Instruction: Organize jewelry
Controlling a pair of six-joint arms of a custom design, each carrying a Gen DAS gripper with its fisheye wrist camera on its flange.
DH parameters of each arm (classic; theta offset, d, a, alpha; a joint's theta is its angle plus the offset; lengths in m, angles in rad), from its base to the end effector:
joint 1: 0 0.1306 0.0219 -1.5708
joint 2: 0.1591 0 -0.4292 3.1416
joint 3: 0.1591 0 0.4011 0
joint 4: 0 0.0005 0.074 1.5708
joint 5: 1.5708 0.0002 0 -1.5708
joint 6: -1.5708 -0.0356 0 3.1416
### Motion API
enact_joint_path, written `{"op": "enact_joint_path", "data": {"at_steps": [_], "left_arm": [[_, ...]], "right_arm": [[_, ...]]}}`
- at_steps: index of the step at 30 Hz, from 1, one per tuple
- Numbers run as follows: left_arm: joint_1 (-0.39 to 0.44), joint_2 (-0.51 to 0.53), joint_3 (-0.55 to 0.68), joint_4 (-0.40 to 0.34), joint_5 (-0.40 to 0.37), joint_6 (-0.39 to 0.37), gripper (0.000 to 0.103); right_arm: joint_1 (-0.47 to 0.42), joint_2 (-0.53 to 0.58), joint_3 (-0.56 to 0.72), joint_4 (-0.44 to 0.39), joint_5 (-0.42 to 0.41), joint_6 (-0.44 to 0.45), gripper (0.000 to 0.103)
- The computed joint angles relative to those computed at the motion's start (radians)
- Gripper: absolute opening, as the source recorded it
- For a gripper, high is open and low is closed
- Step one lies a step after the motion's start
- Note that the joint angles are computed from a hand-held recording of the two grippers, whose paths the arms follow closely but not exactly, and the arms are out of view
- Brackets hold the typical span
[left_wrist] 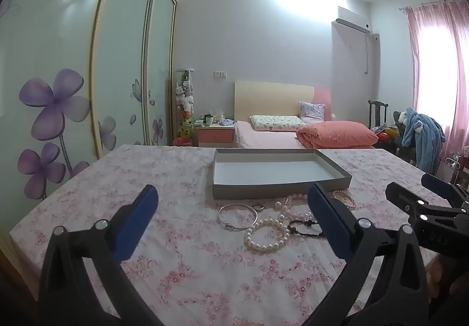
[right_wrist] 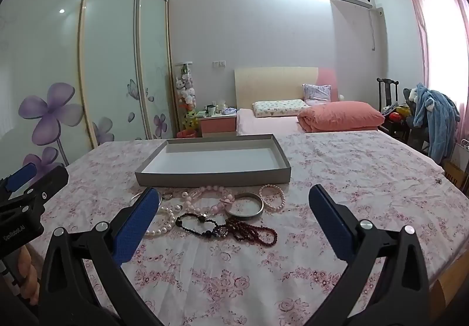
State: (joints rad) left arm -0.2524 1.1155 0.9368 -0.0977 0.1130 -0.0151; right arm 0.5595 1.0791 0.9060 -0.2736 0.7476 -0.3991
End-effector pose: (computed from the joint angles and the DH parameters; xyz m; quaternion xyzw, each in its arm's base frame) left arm 0.3828 -0.1034 0.4398 0.1400 0.7848 -0.1160 0.5924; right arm 0.3242 0.1739 0.4238 0.1309 0.8008 -0.0454 0.5827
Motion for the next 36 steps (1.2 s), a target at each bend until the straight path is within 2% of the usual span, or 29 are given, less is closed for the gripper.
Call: {"op": "enact_joint_path", "data": {"at_steps": [36], "left_arm": [[-0.021, -0.011, -0.020, 0.004, -0.009, 0.006, 0.099]], "right_arm": [[-0.001, -0.003, -0.002, -0.005, -0.003, -0.005, 0.101]]}}
